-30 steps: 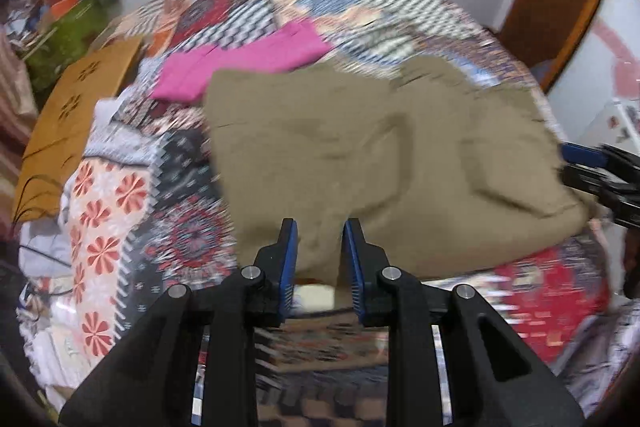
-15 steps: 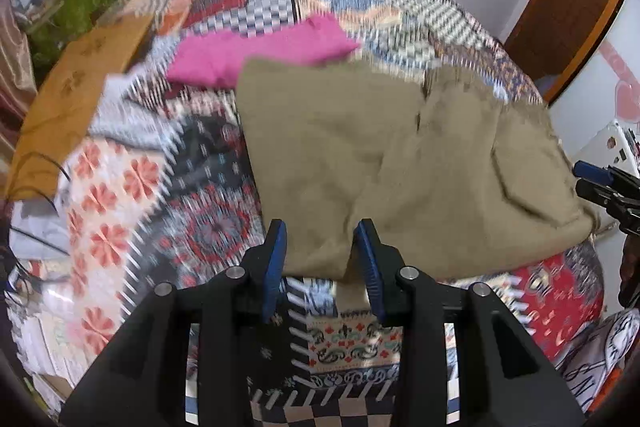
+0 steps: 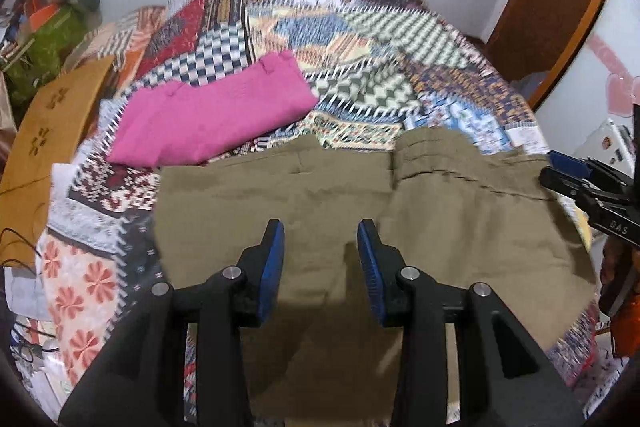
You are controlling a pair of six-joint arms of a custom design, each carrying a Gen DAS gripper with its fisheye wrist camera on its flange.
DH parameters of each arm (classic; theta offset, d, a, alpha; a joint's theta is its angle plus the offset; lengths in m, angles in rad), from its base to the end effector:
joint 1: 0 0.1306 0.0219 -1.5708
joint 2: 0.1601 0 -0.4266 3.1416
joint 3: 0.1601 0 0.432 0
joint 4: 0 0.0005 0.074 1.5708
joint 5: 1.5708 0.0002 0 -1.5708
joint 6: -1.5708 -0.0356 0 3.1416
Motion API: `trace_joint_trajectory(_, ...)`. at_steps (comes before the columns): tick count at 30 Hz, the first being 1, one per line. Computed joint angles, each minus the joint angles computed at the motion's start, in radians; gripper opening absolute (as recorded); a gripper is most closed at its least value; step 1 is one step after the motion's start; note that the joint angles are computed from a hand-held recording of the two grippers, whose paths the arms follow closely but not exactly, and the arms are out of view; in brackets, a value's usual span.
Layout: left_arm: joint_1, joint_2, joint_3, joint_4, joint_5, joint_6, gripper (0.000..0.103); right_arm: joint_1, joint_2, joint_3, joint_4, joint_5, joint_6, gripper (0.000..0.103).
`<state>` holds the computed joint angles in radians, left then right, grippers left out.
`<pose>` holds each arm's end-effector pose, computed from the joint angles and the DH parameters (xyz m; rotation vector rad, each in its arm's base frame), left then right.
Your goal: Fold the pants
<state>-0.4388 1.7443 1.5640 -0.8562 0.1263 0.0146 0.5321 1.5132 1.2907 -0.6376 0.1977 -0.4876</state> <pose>0.5791 -0.2773 0.3620 0.5982 2.5618 -0.3239 0.4845 0.2765 0.3770 0.0352 2.4211 0.2288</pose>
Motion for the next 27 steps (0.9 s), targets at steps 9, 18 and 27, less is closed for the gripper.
trace_joint_trajectory(9,0.012,0.062,0.022,0.009,-0.005,0.009,0.038,-0.053,0.040,-0.010,0.024,-0.104,-0.024,0.048)
trace_joint_trajectory(18,0.040,-0.036,-0.041,0.026,-0.016,0.038,0.058,-0.040,-0.006,0.004,-0.035,-0.089,-0.031,0.053)
trace_joint_trajectory(27,0.089,-0.111,-0.137,0.009,0.013,0.076,0.066,-0.001,-0.065,-0.040,-0.073,-0.080,-0.098,0.068)
